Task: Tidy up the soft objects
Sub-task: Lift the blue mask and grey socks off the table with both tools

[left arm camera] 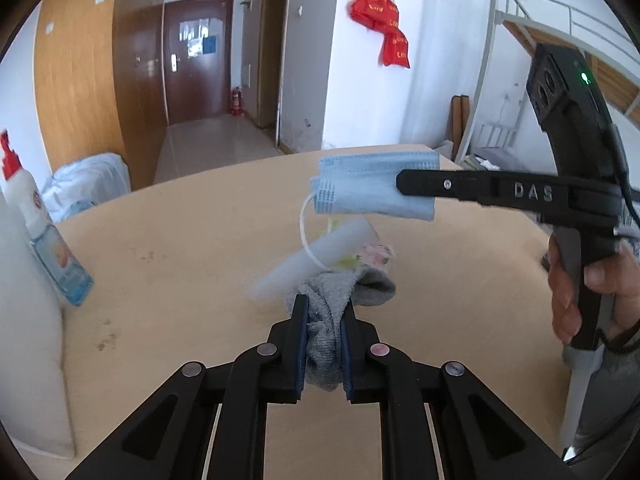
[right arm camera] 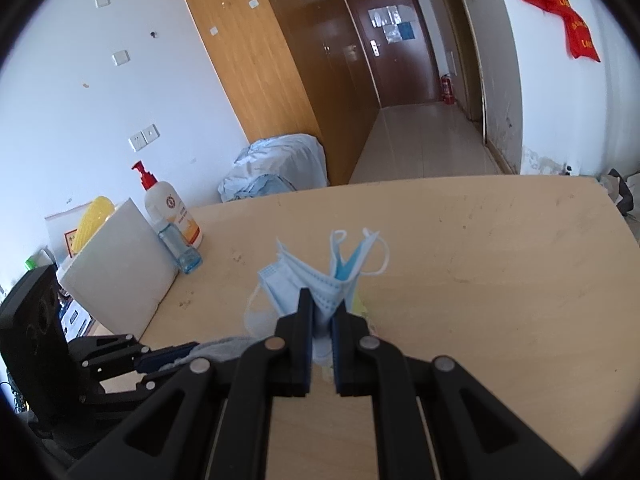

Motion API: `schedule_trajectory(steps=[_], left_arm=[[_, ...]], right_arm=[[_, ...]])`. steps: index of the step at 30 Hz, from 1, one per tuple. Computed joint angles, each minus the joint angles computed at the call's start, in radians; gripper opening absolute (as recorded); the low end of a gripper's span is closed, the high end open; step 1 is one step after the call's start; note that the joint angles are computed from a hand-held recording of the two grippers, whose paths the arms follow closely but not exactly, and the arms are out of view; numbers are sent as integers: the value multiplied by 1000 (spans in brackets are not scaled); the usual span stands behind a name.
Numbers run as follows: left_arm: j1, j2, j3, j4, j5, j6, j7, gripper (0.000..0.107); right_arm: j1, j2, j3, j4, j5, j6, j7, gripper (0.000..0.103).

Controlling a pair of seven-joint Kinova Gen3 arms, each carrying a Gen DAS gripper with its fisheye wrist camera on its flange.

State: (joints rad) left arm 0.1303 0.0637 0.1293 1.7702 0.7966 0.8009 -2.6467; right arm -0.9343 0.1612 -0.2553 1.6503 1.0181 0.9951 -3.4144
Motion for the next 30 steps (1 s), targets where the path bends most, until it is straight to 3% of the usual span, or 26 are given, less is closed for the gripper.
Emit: schedule_trajectory(steps=[18,26,30], left_arm=[[-2,-70,-44,37,3,-45,18,15],[-5,-108,-69,67,40,-37,-10,15],[-10,-125,-87,77,64,-23,-28,15]], right_arm=[[-84,-25,-57,-32,137,168,-81,10],[-141,-6,-74,-99,201,279,-49,10],[-161,14,-63,-124,196,282,-25,10]])
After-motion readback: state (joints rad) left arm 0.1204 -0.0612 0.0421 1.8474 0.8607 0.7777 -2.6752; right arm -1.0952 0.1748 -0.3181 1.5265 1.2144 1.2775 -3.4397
